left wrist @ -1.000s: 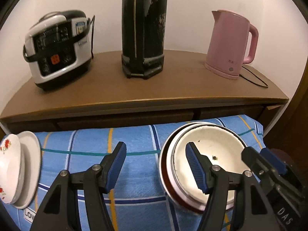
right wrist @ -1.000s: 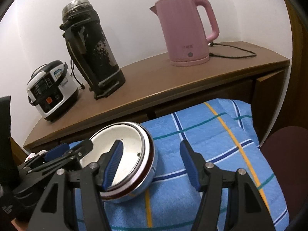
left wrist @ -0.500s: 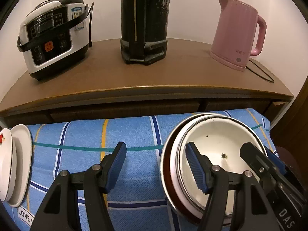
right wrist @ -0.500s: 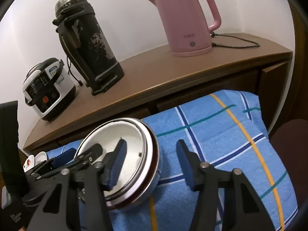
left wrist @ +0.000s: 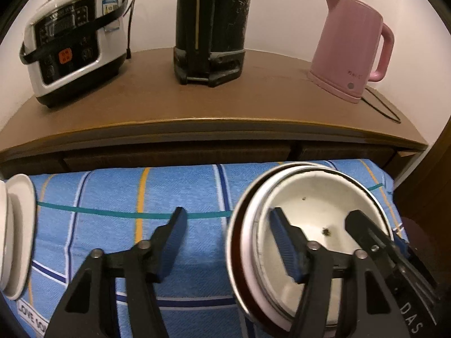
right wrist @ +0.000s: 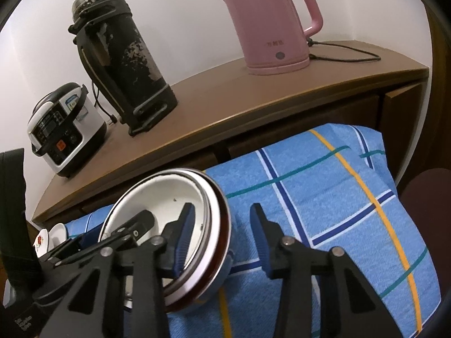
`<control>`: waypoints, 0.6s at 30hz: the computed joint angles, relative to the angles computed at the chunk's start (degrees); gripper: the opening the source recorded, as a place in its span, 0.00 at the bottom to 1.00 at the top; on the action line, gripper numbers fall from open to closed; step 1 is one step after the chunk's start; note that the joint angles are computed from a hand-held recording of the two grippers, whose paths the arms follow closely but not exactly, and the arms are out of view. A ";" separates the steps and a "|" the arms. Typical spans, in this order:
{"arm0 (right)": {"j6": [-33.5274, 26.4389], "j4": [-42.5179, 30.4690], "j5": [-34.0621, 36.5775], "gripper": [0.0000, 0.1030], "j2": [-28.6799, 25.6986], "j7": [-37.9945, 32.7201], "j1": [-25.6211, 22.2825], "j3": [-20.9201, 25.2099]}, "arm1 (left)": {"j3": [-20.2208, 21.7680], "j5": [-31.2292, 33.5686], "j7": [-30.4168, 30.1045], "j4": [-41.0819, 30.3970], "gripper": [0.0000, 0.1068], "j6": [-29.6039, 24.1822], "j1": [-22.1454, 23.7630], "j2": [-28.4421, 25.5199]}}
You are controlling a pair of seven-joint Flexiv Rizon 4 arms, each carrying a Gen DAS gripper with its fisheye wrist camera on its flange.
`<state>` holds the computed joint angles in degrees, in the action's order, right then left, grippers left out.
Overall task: Organize plates and bowls
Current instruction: 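Close both grippers on the rim of the stacked bowls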
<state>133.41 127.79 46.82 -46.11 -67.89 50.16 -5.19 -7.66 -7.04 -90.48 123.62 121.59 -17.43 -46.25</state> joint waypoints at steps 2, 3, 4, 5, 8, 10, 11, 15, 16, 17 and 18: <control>-0.08 -0.04 0.06 0.41 0.00 -0.18 0.11 -0.07 | -1.51 1.81 -0.15 -0.12 0.45 -0.32 1.75 -0.09; -0.13 -0.05 0.06 0.41 0.01 -0.20 0.10 -0.04 | -2.10 2.80 -0.11 -0.14 0.40 -0.32 2.50 -0.16; -0.18 -0.07 -0.02 0.41 0.02 -0.19 0.04 0.02 | -2.79 3.77 -0.19 -0.17 0.37 -0.31 3.32 -0.26; -0.27 -0.09 -0.12 0.40 0.06 -0.15 -0.05 0.09 | -3.68 4.81 -0.40 -0.23 0.30 -0.40 4.31 -0.39; -0.50 -0.15 -0.46 0.40 0.20 0.03 -0.29 0.18 | -3.64 4.87 -0.99 -0.39 0.30 -0.44 4.22 -0.43; -1.12 -0.34 -0.15 0.39 0.31 -0.11 0.09 -0.35 | -4.07 5.15 -1.55 -0.56 0.30 -0.75 4.75 -0.48; -1.30 -0.35 -0.35 0.38 0.37 0.02 -0.05 -0.32 | -3.87 5.07 -1.62 -0.68 0.30 -0.84 4.54 -0.47; -1.18 -0.21 -1.52 0.36 0.39 1.06 -0.90 0.24 | -3.45 4.96 -1.94 -0.99 0.30 -0.47 4.03 -0.67; -1.17 -0.17 -1.73 0.36 0.41 1.32 -1.05 0.34 | -3.58 5.16 -2.04 -1.05 0.30 -0.37 4.24 -0.79; -0.88 -0.03 -2.39 0.35 0.40 1.81 -1.63 0.83 | -3.66 5.34 -2.18 -1.03 0.30 -0.17 4.41 -0.90; -0.59 0.14 -3.11 0.34 0.40 2.24 -2.16 1.30 | -3.65 5.38 -2.31 -1.05 0.30 -0.01 4.41 -0.99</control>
